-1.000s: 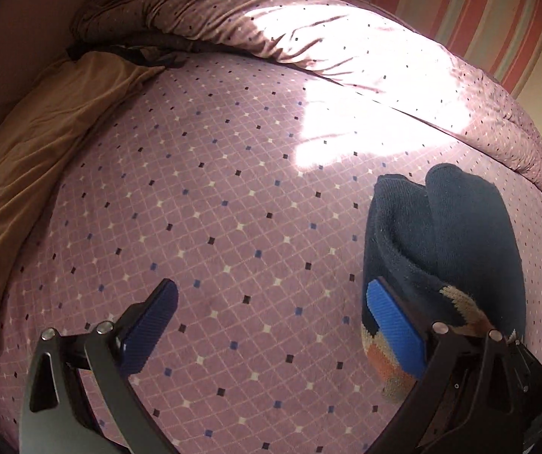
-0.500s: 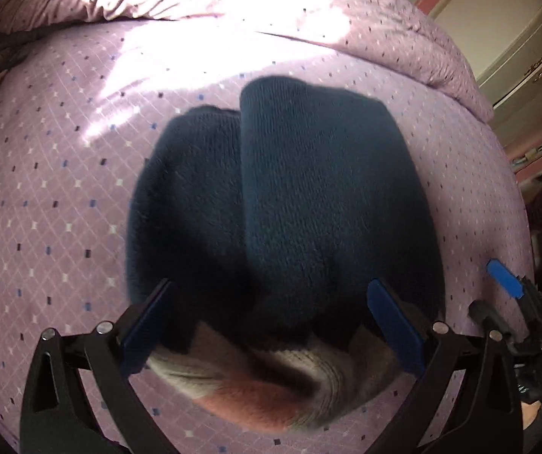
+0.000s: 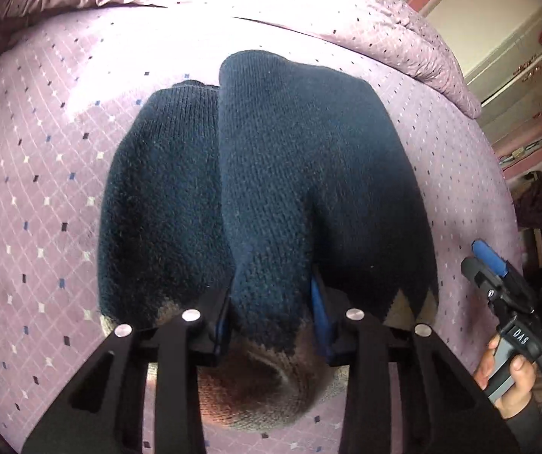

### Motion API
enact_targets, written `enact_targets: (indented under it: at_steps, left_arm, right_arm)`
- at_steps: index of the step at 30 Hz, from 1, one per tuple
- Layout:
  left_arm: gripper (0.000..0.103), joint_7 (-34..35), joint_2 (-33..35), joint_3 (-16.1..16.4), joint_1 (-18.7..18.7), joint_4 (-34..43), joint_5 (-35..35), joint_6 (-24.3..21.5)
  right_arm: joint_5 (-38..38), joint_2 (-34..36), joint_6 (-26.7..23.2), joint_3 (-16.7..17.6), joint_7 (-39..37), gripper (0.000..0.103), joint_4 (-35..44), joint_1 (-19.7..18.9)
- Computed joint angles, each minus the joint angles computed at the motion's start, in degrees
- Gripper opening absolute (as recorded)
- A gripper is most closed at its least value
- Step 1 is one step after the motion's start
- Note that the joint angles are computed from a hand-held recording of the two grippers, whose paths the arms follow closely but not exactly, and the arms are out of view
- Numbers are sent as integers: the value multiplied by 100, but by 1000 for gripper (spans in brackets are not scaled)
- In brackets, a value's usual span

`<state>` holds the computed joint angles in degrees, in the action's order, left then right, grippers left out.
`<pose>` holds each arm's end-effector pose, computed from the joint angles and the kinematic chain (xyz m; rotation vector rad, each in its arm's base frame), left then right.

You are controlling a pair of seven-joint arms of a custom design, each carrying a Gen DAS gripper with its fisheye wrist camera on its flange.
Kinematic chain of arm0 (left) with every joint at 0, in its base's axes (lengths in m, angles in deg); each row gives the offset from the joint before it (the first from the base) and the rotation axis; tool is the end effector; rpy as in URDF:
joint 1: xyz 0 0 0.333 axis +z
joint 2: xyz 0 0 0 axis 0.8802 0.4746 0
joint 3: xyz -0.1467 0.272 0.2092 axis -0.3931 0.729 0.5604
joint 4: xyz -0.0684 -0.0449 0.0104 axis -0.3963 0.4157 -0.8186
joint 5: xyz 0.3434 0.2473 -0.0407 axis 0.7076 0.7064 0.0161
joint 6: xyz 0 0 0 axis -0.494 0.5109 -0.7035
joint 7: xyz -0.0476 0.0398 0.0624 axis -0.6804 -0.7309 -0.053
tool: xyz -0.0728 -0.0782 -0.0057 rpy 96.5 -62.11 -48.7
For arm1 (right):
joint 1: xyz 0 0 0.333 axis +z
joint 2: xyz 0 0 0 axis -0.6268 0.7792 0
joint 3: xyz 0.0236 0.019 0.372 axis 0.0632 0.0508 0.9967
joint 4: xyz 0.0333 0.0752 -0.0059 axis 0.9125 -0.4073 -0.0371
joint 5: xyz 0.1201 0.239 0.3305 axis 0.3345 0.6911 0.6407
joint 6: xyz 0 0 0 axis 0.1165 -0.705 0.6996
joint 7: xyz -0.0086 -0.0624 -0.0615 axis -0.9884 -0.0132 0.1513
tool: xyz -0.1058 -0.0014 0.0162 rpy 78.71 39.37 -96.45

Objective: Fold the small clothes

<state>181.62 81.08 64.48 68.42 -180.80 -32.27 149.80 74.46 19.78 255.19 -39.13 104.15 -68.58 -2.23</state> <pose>0.7125 -0.0974 0.3624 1.9541 -2.3186 0.7303 0.6348 0.2980 0.3593 -1.7815 1.7098 -0.4044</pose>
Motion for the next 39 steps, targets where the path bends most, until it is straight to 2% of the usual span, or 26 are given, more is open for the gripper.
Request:
enact_targets:
  at_steps: [5, 7, 8, 10, 12, 13, 15, 18, 20, 21, 23, 24, 25, 27, 30, 31, 32, 34, 36, 37, 39]
  left_arm:
    - [36, -3, -451, 64, -53, -931, 159, 909]
    - [36, 42, -461, 0, 82, -1085, 17, 969]
    - [39, 121, -421, -68, 186, -1099, -129, 968]
    - [53, 230, -279, -144, 293, -1046, -304, 1085]
    - [64, 635, -100, -426, 624, -883, -706, 989]
    - [66, 703, -68, -440, 659, -808, -751, 919]
    - [69, 567, -156, -251, 459, -765, -468, 819]
    - [69, 101, -442, 113, 28, -847, 189, 906]
    - [72, -357, -696, 397, -270, -1061, 750, 1234]
    - [83, -864, -821, 726, -577, -1225, 1341, 1540]
    - [85, -1894, -978, 1383, -1109, -1500, 2525, 2064]
    - [85, -2274, -996, 1602, -1273, -1581, 2923, 2190]
    - [85, -2607, -941, 1793, -1420, -1555, 3286, 2130]
    - [85, -3028, -774, 2017, -1555, -1428, 3847, 1852]
    - [86, -3507, -602, 2138, -1578, -1460, 4409, 1881]
    - [86, -3502, -467, 2080, -1468, -1327, 4458, 1798]
    - [86, -3414, -380, 1891, -1248, -1305, 4343, 1832]
    - [86, -3227, -247, 1471, -798, -1218, 3988, 1836]
    - [86, -3493, -184, 1634, -966, -1127, 4406, 1887]
    - [86, -3638, -229, 1748, -1073, -1202, 4654, 1948]
    - [85, -3662, -240, 1648, -1000, -1141, 4748, 1834]
  right_arm:
    - [13, -12, -55, 244, -146, 83, 12, -129]
    - [-47, -13, -84, 174, -151, 83, -4, -18]
    - [-78, 0, -133, 162, -161, 83, 2, 11]
    - [-165, 54, -285, 113, -140, 83, 45, 78]
    - [-233, 75, -297, 82, -61, 82, 43, 103]
    - [-243, 70, -297, 89, -29, 82, 41, 88]
    - [-299, 55, -284, 10, 72, 82, 38, 136]
    - [-395, 13, -208, -93, 155, 82, 11, 201]
    - [-498, -1, -213, -249, 228, 82, 17, 336]
    - [-559, -6, -220, -310, 253, 82, 28, 393]
    - [-762, 6, -223, -535, 333, 83, 55, 639]
    - [-863, 18, -230, -588, 331, 83, 74, 716]
    - [-998, 43, -258, -676, 321, 83, 102, 832]
    - [-1416, 182, -480, -1141, 462, 83, 218, 1312]
    - [-2311, 507, -800, -1987, 904, 83, 354, 2127]
    - [-2509, 583, -816, -2140, 1026, 83, 358, 2262]
    - [-2605, 631, -877, -2131, 1074, 85, 381, 2251]
    - [-2579, 644, -818, -1858, 1137, 89, 372, 1968]
    - [-2539, 681, -769, -1677, 1307, 100, 399, 1732]
    - [-2498, 680, -805, -1461, 1275, 100, 447, 1510]
    - [-2143, 562, -816, -660, 889, 100, 481, 747]
